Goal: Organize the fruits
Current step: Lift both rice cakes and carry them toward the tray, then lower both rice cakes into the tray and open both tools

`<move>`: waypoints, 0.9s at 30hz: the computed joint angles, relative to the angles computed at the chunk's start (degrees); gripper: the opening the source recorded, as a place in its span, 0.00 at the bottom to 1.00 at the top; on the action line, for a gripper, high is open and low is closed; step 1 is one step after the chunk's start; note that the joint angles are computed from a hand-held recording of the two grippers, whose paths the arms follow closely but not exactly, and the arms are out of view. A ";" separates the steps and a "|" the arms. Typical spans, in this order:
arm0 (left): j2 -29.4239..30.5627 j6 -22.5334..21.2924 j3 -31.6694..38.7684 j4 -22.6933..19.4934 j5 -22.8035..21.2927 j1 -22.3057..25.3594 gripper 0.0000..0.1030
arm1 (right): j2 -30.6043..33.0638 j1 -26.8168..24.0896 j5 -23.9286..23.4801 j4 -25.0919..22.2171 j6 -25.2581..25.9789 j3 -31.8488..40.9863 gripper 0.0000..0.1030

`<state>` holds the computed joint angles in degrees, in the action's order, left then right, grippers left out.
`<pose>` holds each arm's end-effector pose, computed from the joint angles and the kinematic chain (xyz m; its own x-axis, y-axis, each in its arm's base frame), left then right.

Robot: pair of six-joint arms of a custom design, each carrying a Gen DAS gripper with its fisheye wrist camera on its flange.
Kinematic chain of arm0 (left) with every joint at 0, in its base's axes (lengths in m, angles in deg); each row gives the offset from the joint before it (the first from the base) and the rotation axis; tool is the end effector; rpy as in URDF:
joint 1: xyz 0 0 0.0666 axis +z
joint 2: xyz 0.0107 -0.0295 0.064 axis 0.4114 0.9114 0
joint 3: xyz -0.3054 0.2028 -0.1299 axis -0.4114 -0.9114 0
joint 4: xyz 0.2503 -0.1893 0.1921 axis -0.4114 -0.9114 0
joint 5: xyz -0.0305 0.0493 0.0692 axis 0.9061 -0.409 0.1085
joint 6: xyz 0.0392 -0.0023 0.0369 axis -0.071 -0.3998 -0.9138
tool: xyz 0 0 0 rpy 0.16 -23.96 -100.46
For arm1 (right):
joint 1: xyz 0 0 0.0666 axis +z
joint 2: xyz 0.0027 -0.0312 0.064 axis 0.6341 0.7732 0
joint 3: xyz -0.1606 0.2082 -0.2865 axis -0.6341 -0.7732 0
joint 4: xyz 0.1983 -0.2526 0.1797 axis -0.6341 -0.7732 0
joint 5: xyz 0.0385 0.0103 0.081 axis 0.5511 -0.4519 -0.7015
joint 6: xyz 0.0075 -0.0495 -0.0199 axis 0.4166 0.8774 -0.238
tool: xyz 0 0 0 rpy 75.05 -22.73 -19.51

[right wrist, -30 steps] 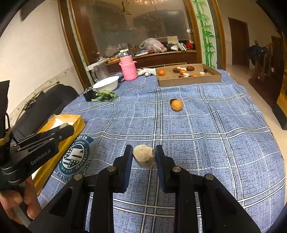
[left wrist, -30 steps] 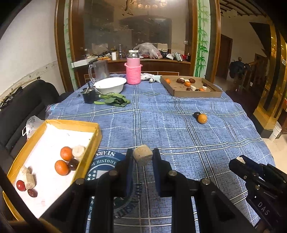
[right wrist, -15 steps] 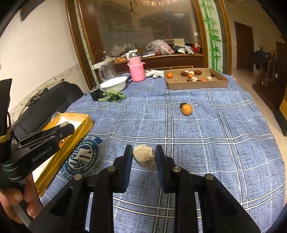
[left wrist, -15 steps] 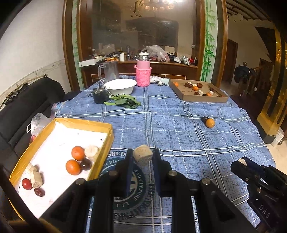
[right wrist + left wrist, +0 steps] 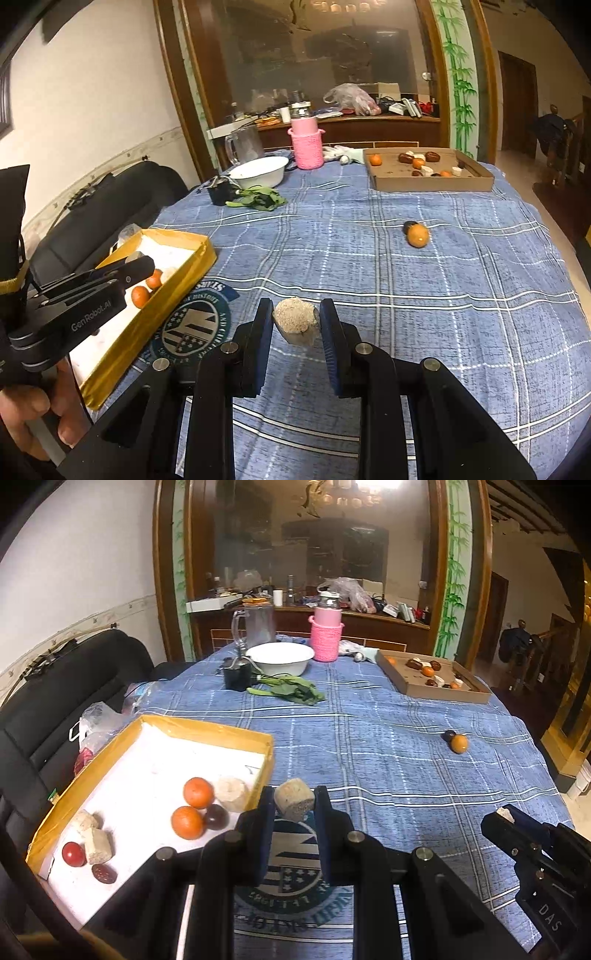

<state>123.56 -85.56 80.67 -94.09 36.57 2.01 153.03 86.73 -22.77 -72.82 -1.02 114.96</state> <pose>0.5063 -0.2169 0.3653 -0.4948 0.3981 -0.7725 0.6342 0.7731 -0.0078 0.3708 0.3634 0.3611 -0.4741 0.4224 -0.7725 0.4866 0.8570 0.1699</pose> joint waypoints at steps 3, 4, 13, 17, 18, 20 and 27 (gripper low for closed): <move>0.61 0.29 0.69 -0.33 0.11 1.02 0.22 | 1.19 -0.26 -0.45 0.96 1.94 1.54 0.24; 0.80 0.44 0.91 -0.45 0.17 1.42 0.22 | 1.66 -0.40 -0.74 1.48 2.80 2.13 0.24; 5.74 1.38 6.19 -2.93 -0.04 8.35 0.22 | 7.26 -1.49 -4.37 7.19 12.45 9.37 0.24; 9.97 1.06 11.17 -6.91 -0.77 10.48 0.22 | 11.24 -2.10 -7.28 9.34 17.75 14.76 0.24; 10.90 1.06 12.47 -7.87 -1.13 10.84 0.22 | 12.74 -2.34 -8.32 9.79 19.31 16.82 0.24; 12.05 1.18 14.38 -9.19 -1.11 11.52 0.22 | 14.79 -2.75 -9.92 10.17 21.28 19.63 0.24; 15.37 1.66 21.75 -16.02 1.17 13.65 0.23 | 23.77 -4.63 -16.78 8.46 26.77 31.73 0.23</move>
<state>138.93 -83.90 102.42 -110.11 37.74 15.66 176.80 82.11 -39.56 -64.36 25.75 146.69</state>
